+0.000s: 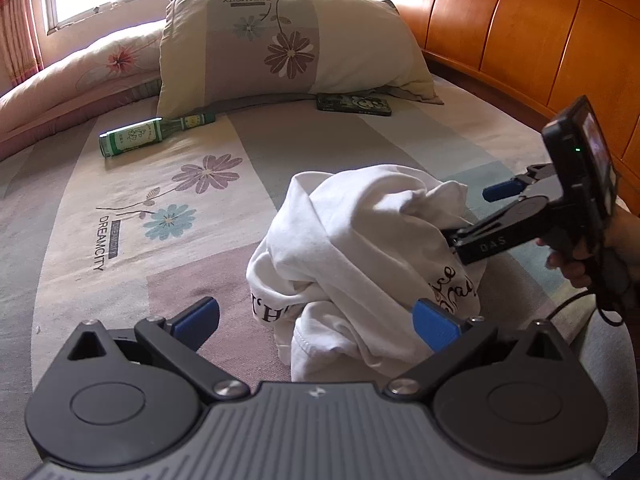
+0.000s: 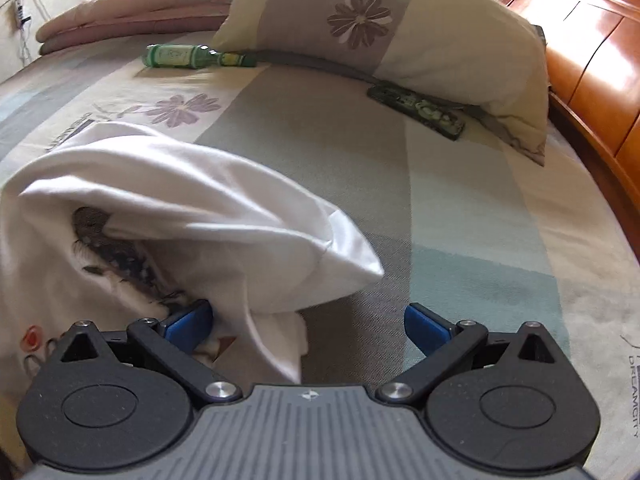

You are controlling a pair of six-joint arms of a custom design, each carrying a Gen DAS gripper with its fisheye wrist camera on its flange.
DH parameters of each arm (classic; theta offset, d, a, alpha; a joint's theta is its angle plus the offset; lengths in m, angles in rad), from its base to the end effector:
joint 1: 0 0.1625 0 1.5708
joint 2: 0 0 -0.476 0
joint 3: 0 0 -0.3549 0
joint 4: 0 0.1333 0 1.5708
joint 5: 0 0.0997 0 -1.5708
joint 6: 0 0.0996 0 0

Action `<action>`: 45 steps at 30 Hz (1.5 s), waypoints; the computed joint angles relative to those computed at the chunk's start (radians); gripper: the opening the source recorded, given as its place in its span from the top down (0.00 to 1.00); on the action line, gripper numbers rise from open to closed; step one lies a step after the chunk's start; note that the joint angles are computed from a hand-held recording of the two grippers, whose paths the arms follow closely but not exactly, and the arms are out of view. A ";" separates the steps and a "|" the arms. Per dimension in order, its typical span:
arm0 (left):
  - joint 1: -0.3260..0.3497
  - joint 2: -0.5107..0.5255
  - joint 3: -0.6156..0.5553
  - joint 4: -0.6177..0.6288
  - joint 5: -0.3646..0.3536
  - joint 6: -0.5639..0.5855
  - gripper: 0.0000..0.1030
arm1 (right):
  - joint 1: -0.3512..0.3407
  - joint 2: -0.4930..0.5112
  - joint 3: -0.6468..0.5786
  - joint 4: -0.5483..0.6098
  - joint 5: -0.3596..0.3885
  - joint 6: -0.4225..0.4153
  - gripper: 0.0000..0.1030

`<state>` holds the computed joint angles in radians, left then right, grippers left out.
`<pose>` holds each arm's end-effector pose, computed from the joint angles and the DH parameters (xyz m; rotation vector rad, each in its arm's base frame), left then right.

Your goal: Fold clothes

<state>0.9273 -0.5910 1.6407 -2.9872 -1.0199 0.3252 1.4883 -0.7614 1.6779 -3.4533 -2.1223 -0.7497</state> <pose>-0.2689 -0.6676 0.0765 1.0878 2.3595 -0.5913 0.0242 -0.6914 0.2431 0.4034 -2.1405 0.7871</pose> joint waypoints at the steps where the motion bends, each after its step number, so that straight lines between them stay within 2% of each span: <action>1: -0.002 -0.002 0.004 -0.004 0.009 0.004 0.01 | -0.004 0.005 -0.012 -0.022 -0.011 0.015 0.00; 2: -0.001 -0.004 0.007 -0.009 0.018 0.008 0.01 | -0.008 0.007 -0.023 -0.040 -0.021 0.032 0.00; 4: 0.001 -0.005 0.007 -0.006 0.031 0.005 0.01 | -0.018 0.021 -0.049 -0.115 -0.067 0.009 0.00; 7: 0.007 0.000 -0.004 0.005 0.034 -0.005 0.01 | -0.049 -0.003 -0.067 -0.081 -0.070 0.039 0.00; 16: 0.005 0.014 -0.023 0.019 0.038 -0.002 0.01 | -0.096 0.014 -0.166 -0.094 -0.162 -0.013 0.00; 20: 0.005 0.018 -0.032 0.021 0.033 -0.004 0.01 | -0.111 0.010 -0.212 -0.124 -0.210 0.019 0.00; 23: 0.005 0.025 -0.041 0.026 0.016 -0.009 0.01 | -0.117 -0.045 -0.169 -0.041 -0.203 0.128 0.00; 27: 0.000 0.041 -0.052 0.040 -0.025 -0.006 0.01 | -0.102 -0.116 -0.025 -0.038 -0.104 0.092 0.00; 34: -0.014 0.081 -0.062 0.053 -0.094 -0.036 0.01 | -0.070 -0.206 0.202 -0.054 0.075 0.165 0.00; 37: -0.025 0.086 -0.040 0.043 -0.057 -0.030 0.01 | -0.060 -0.234 0.272 -0.060 0.172 0.193 0.00; 39: -0.025 0.079 -0.021 0.041 -0.038 -0.033 0.01 | -0.045 -0.239 0.296 -0.047 0.209 0.188 0.00; 45: -0.002 0.020 0.039 0.027 0.052 -0.081 0.01 | 0.025 -0.206 0.283 0.040 0.241 0.086 0.00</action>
